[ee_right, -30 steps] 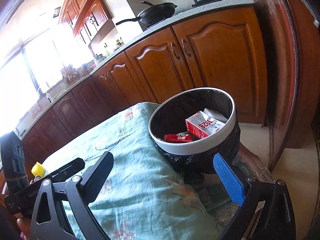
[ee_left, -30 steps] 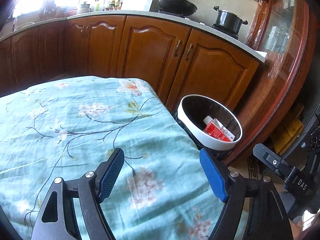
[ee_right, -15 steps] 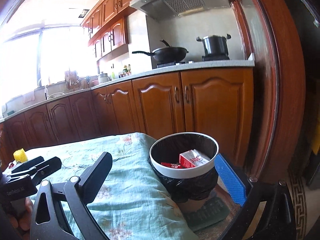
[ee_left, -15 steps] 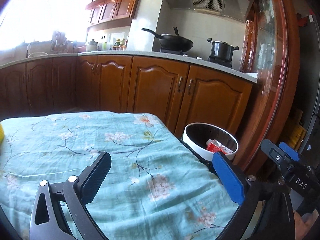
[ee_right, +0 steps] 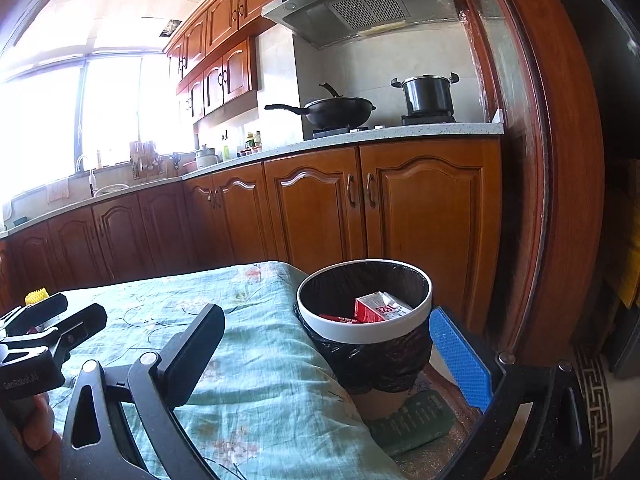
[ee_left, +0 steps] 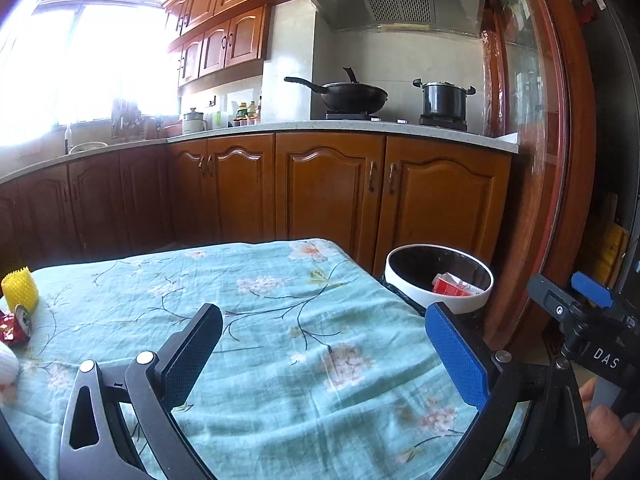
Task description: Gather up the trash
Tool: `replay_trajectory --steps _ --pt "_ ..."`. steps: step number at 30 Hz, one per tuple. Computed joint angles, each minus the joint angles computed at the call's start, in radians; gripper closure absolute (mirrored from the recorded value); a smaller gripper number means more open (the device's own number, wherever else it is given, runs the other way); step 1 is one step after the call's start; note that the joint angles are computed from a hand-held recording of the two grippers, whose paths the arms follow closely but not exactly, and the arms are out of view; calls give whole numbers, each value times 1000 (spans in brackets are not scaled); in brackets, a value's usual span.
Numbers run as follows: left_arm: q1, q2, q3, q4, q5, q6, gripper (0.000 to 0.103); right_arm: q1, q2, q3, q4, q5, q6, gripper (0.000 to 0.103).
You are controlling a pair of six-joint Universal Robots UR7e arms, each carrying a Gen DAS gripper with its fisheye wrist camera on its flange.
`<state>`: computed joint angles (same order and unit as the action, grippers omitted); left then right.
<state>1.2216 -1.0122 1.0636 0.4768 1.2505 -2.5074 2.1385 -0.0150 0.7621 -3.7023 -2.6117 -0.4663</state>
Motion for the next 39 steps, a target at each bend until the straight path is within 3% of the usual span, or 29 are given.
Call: replay_trajectory --steps 11,25,39 --pt "6 5 -6 -18 -7 39 1 -1 -2 12 -15 7 0 0" --pt "28 12 -30 -11 23 48 1 6 25 -25 -64 26 -71 0" --pt "42 18 -46 -1 48 61 1 9 28 -33 -48 24 -63 0"
